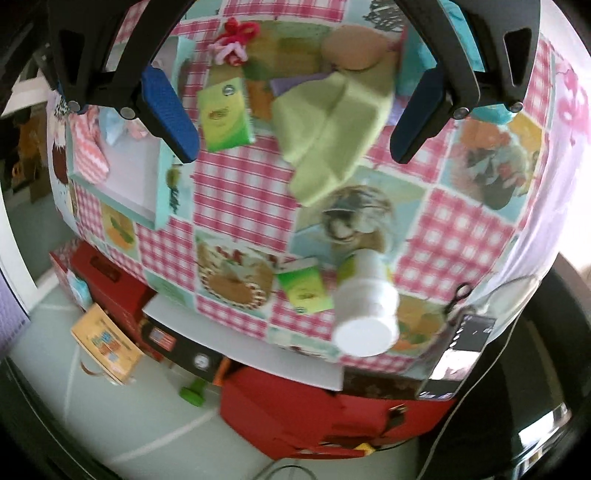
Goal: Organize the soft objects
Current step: 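Move both open tools back from the tray to the pile of soft items, then grasp the green tissue pack with the right tool while the left grasps the green cloth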
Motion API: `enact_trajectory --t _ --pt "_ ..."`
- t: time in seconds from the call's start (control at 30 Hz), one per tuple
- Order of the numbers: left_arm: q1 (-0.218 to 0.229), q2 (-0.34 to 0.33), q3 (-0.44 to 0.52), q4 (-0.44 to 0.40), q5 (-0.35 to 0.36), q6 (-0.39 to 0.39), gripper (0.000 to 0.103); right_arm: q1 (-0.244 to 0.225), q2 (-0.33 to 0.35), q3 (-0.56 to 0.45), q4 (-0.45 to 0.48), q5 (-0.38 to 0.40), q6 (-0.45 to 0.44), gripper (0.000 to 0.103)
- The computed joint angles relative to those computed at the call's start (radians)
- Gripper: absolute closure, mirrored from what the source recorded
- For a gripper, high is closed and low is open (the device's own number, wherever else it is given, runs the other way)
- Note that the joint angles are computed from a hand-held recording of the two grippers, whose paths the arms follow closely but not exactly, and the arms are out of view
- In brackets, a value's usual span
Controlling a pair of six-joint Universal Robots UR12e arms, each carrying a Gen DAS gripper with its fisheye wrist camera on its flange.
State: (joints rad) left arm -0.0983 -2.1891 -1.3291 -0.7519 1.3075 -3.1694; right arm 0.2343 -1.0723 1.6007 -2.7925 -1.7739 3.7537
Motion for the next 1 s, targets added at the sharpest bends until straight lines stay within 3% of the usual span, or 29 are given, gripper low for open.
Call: enact_trajectory --t 0.53,0.73,1.0 --pt "0.024 -0.014 0.032 -0.124 0.010 -0.041 0.001 0.051 0.119 -0.176 0.123 0.087 -0.241 0.000" --pt "0.012 -0.026 0.047 -0.139 0.049 -0.019 0.001 0.053 0.142 -0.206 0.173 0.089 -0.248 0.000" --pt "0.003 -0.041 0.064 -0.150 0.035 0.025 0.001 0.049 0.145 -0.198 0.123 0.095 -0.243 0.000"
